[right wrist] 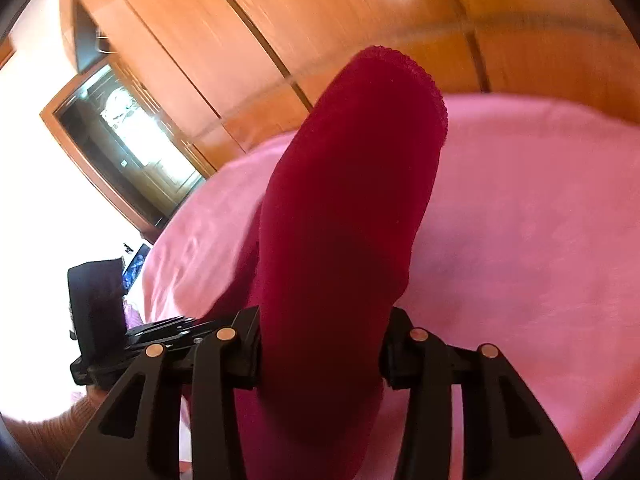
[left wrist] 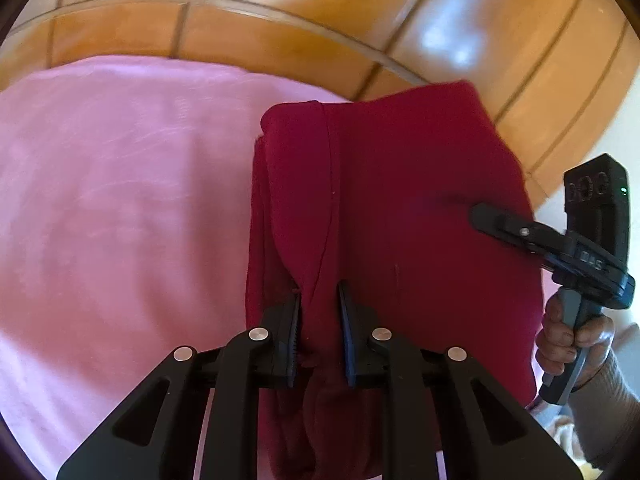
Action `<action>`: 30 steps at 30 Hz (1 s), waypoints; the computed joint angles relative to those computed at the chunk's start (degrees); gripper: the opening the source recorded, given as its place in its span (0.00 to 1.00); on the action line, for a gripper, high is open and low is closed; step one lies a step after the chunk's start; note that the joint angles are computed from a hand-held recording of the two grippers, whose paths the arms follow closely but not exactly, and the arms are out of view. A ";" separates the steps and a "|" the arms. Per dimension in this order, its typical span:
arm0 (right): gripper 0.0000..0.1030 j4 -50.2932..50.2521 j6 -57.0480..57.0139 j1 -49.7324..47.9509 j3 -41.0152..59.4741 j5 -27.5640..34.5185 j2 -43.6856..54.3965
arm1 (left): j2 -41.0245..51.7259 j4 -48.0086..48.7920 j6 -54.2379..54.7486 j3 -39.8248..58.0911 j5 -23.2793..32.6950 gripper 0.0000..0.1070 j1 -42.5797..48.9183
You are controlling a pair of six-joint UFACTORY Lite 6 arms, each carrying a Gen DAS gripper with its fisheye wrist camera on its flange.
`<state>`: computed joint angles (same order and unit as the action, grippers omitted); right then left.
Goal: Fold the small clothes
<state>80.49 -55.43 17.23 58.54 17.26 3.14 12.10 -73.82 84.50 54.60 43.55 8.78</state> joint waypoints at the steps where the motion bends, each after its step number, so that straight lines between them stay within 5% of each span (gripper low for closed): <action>1: 0.40 -0.94 0.78 -0.81 -2.13 -0.43 -3.29 | -0.65 -0.59 -0.63 0.01 0.63 0.15 -1.94; 7: 0.40 -21.67 18.14 -15.75 -16.56 3.41 -28.24 | -0.27 -3.49 -6.81 7.21 -3.83 0.15 -22.55; 10: 0.40 -19.14 12.67 -31.53 -22.47 10.84 -35.50 | 5.98 -0.76 -13.79 16.90 -9.37 0.15 -34.45; 16: 0.42 -13.08 -4.94 -58.56 -35.25 17.12 -33.50 | 28.42 27.93 -45.04 42.96 -15.46 0.15 -51.66; 19: 0.48 -3.47 -18.58 -64.94 -40.94 19.01 -28.31 | 30.54 31.47 -48.50 44.08 -18.47 0.15 -54.38; 21: 0.67 -1.51 -21.03 -68.17 -41.74 20.86 -28.40 | 30.76 30.90 -49.44 44.86 -17.38 0.15 -53.81; 25: 0.72 -15.30 -5.19 -67.45 -43.95 17.00 -44.37 | 25.02 29.58 -47.62 38.51 -20.11 0.17 -53.22; 30: 0.65 -30.22 12.45 -63.93 -42.68 20.31 -58.91 | 18.92 30.00 -47.03 31.33 -27.28 0.17 -55.55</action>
